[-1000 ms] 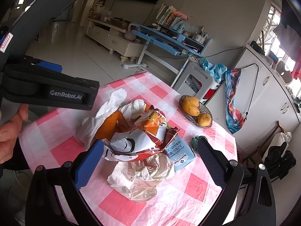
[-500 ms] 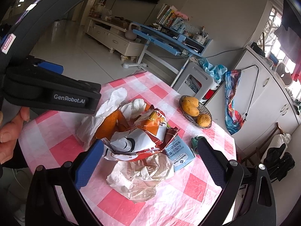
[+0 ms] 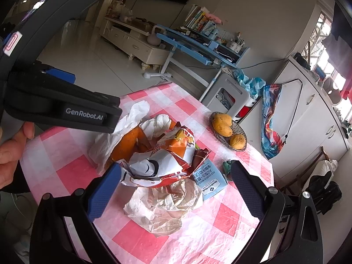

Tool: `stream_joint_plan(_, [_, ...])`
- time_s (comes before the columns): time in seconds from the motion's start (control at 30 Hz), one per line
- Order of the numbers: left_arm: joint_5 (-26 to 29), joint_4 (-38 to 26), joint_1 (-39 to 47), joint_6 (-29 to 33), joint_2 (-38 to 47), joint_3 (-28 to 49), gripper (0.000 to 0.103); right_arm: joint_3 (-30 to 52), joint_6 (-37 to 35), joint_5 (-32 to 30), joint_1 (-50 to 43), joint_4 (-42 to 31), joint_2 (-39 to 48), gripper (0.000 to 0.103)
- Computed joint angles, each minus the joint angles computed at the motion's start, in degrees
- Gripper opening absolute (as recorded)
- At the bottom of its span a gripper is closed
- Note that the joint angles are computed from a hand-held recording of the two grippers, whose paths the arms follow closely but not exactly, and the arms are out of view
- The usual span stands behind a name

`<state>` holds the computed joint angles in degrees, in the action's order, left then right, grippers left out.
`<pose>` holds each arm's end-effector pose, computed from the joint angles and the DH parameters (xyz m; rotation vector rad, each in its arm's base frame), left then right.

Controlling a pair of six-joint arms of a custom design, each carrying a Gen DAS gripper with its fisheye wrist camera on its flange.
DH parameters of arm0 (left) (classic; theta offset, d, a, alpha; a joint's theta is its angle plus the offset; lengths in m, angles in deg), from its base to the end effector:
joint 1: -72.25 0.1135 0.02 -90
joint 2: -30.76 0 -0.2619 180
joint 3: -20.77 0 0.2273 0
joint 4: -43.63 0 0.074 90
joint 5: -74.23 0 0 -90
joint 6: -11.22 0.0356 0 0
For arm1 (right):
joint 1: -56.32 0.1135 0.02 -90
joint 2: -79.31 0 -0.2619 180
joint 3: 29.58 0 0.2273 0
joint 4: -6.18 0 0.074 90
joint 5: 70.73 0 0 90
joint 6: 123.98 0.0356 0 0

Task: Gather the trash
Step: 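Move both tools back over the trash pile on the table, then grasp the white plastic bag with the left tool while the right tool grasps an orange carrot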

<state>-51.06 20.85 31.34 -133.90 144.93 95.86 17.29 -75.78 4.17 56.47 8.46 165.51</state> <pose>0.2797 -0.2152 0.1183 -0.4801 2.3261 0.0627 0.2649 0.0100 0.1655 -0.9186 1.9925 -0.1164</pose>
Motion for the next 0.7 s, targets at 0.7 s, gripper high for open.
stream_joint_plan(0.7, [2.79, -1.57, -0.22, 2.67, 4.54, 4.52, 0.094, 21.12, 4.76, -9.93, -15.74, -10.85, 13.97, 0.095])
